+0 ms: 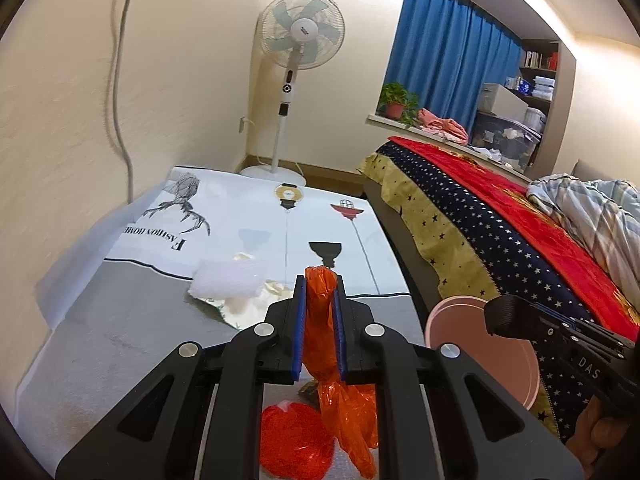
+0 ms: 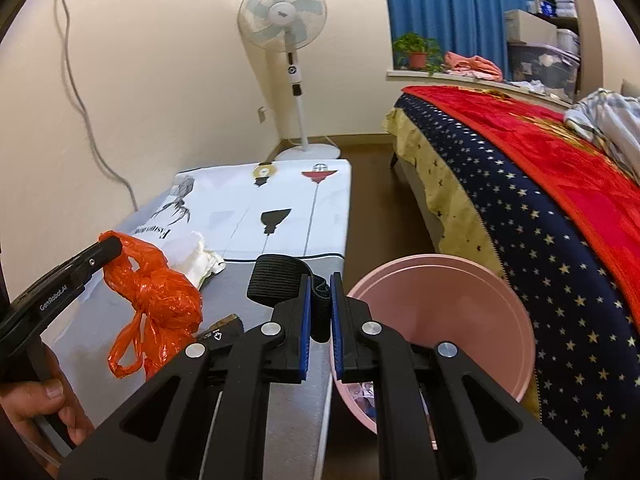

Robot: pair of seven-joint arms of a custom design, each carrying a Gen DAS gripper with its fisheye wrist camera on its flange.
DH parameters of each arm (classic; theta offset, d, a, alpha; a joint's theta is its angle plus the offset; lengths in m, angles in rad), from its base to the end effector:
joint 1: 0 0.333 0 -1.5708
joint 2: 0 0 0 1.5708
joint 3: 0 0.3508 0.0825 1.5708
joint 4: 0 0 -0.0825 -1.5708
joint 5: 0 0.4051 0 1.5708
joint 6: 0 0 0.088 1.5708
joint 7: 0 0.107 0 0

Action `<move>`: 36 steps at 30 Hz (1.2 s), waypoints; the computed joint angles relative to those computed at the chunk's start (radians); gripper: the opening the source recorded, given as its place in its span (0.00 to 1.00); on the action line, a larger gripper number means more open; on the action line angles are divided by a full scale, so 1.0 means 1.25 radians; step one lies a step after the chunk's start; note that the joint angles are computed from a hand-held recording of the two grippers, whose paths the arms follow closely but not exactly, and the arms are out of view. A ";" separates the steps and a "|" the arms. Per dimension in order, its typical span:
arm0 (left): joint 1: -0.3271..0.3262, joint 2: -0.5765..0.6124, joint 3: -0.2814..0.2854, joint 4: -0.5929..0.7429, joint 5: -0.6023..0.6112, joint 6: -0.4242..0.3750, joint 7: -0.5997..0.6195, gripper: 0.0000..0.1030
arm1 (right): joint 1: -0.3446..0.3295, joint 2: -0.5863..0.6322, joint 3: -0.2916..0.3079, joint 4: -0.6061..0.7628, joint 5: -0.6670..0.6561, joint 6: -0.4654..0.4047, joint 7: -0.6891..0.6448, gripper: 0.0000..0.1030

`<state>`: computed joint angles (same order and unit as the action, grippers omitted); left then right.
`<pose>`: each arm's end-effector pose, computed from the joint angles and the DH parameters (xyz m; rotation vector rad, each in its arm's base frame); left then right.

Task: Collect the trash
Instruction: 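Carry the orange bag and black strap over the pink bin and open both grippers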

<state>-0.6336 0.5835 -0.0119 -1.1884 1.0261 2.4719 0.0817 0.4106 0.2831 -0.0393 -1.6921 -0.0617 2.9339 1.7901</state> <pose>0.6487 -0.4875 0.5539 -1.7792 1.3961 -1.0614 0.6682 0.2685 0.5738 -1.7503 1.4122 -0.6039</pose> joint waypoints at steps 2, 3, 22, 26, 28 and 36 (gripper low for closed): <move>-0.002 0.005 -0.002 0.010 -0.001 0.001 0.007 0.12 | 0.010 -0.007 -0.016 -0.009 -0.015 0.006 0.024 0.09; -0.002 0.007 -0.001 0.012 -0.002 0.003 0.009 0.12 | 0.015 -0.011 -0.026 -0.015 -0.026 0.010 0.040 0.09; -0.027 0.075 0.013 0.116 -0.064 0.011 0.092 0.12 | 0.022 -0.036 -0.070 -0.042 -0.182 0.020 0.217 0.09; -0.031 0.093 0.017 0.142 -0.082 0.009 0.110 0.12 | 0.020 -0.034 -0.072 -0.039 -0.200 0.017 0.237 0.09; -0.032 0.104 0.018 0.158 -0.092 0.009 0.122 0.12 | 0.019 -0.034 -0.073 -0.039 -0.207 0.016 0.248 0.09; -0.038 0.160 0.026 0.242 -0.142 0.002 0.180 0.12 | 0.012 -0.028 -0.078 -0.032 -0.231 0.002 0.284 0.09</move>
